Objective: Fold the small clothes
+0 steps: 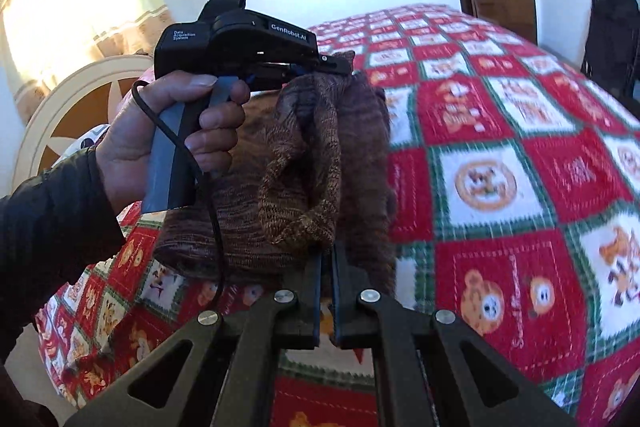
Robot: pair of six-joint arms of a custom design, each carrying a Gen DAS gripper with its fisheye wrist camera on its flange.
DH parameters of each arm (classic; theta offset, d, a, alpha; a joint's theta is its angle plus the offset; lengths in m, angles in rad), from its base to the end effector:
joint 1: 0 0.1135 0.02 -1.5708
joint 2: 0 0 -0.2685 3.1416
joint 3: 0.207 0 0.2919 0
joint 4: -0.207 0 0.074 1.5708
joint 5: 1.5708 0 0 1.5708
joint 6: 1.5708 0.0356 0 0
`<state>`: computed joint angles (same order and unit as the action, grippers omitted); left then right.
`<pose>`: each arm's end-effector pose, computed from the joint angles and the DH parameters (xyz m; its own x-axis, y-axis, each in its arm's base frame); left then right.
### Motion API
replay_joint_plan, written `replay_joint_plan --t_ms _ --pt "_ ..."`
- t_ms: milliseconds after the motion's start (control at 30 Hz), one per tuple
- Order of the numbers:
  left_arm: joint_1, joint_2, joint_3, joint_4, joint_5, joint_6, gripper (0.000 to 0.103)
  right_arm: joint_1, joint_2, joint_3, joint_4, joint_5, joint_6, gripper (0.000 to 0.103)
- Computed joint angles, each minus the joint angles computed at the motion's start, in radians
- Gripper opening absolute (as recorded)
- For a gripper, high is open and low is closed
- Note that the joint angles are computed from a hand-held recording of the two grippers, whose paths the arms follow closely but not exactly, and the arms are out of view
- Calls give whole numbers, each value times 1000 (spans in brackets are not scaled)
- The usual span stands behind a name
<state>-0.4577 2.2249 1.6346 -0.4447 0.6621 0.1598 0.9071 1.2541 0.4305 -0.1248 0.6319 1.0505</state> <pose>0.4444 -0.2433 0.1296 -0.6613 0.4656 -0.5881 0.7448 0.5011 -0.4407 0.1610 0.1717 0.1164 -0.6163 0.3485 -0.7062 0.2238 0.9373 0.2673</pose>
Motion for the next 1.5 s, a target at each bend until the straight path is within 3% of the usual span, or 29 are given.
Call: replay_joint_plan --t_ms 133,167,233,300,333,533,567,600,667,733,867,933,967,1000,1133,1200,1300,1333,1400,1500 --pt "-23 -22 -33 15 -42 12 11 -9 -1 -29 16 -26 39 4" --pt "-25 -45 -59 28 -47 20 16 -19 -3 -38 28 -45 41 4" --pt "-26 -100 -120 56 -51 53 27 -34 -18 -60 44 -63 58 4" --pt "-19 -199 -248 149 -81 85 60 -40 -43 -73 28 -50 91 5" --pt "-13 -231 -290 182 -91 94 67 -46 -63 -79 9 -53 110 5" --pt "122 -442 -600 347 -95 200 70 -44 -152 -54 -180 12 193 6" --pt "132 -456 -633 377 -110 203 74 -48 -156 -34 -202 25 182 15" --pt "152 -479 -683 419 -130 215 77 -58 -158 -12 -205 30 146 46" --pt "192 -508 -769 501 -137 220 77 -81 -158 17 -143 21 46 84" --pt "223 -503 -802 515 -110 213 78 -104 -116 59 -3 12 -113 84" --pt "233 -462 -824 552 -107 189 81 -196 105 248 8 -70 -275 83" --pt "231 -434 -821 566 -117 182 81 -279 209 318 11 -178 -302 58" --pt "230 -423 -816 558 -121 187 81 -315 248 340 3 -212 -296 24" --pt "228 -415 -804 525 -121 208 81 -349 294 370 -28 -233 -292 11" --pt "213 -382 -768 419 -158 300 83 -404 343 369 -74 -200 -281 10" --pt "213 -381 -773 432 -149 307 87 -452 346 323 -24 -268 -272 10" --pt "207 -383 -784 454 -158 311 89 -457 312 307 -27 -275 -265 13" --pt "206 -386 -789 461 -161 312 90 -452 296 304 -36 -272 -258 16" --pt "208 -383 -790 467 -161 313 92 -417 262 324 -101 -180 -225 35" --pt "214 -370 -779 460 -151 306 94 -370 213 324 -43 -133 -281 52"
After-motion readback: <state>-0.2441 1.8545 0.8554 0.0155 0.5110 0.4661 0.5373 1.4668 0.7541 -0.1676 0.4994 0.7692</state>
